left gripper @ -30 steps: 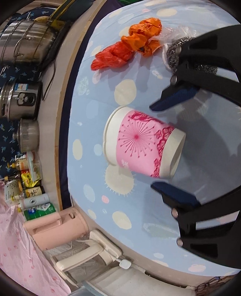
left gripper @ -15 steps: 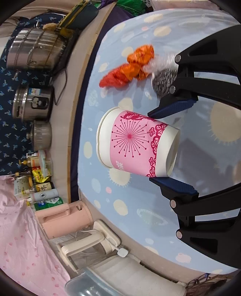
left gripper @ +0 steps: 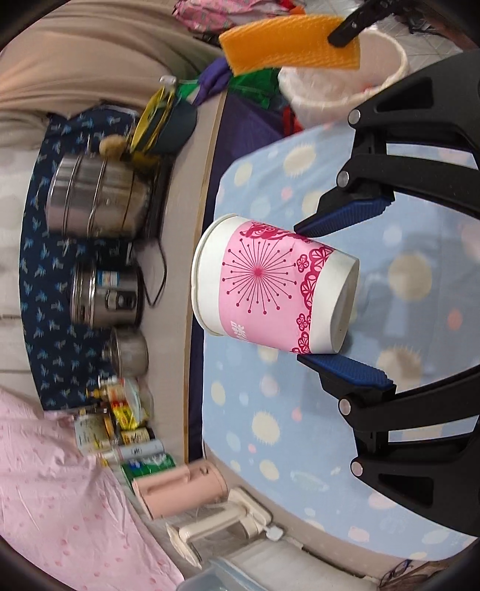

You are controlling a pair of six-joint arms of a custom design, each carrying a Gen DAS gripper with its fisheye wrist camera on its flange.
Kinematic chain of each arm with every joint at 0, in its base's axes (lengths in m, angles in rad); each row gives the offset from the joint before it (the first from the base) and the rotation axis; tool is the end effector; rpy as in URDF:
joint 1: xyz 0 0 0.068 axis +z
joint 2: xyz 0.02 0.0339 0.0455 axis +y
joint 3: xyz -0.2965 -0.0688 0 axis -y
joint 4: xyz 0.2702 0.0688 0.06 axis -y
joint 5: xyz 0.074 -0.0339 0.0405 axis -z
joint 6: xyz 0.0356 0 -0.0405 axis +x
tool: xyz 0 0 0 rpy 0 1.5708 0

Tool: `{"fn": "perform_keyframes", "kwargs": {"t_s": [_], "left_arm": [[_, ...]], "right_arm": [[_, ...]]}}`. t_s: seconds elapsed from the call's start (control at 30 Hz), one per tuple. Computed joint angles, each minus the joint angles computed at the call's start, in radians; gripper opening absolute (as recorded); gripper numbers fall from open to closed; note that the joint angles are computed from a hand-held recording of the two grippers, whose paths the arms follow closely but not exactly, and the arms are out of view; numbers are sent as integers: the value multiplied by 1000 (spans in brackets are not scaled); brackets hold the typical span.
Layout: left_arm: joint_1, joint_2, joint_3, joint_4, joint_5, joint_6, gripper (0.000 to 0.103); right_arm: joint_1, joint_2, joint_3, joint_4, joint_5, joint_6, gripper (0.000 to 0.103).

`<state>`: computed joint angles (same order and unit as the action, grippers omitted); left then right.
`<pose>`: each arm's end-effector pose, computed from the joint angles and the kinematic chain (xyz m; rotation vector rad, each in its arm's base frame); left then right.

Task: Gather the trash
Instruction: 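Carry the pink cup and foam net over the bin and release both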

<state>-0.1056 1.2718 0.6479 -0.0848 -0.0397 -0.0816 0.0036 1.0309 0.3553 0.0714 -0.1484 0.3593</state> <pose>0.2688 -0.0271 0.2164 0.0065 2.2794 -0.0529 0.2058 0.0060 0.1836 0.3033 2.1699 0.3674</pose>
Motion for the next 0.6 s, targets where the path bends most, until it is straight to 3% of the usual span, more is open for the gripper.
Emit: {"fn": "perform_keyframes", "kwargs": {"t_s": [0.27,0.6], "left_arm": [[-374,45,35,-12,-104,-136,59],[-659,276,175,0,-171,-218,59]], "right_arm": [[-319,-39,-59,-39,-155,-107,11],[-603,128,-68,19,-282,-234,12]]}}
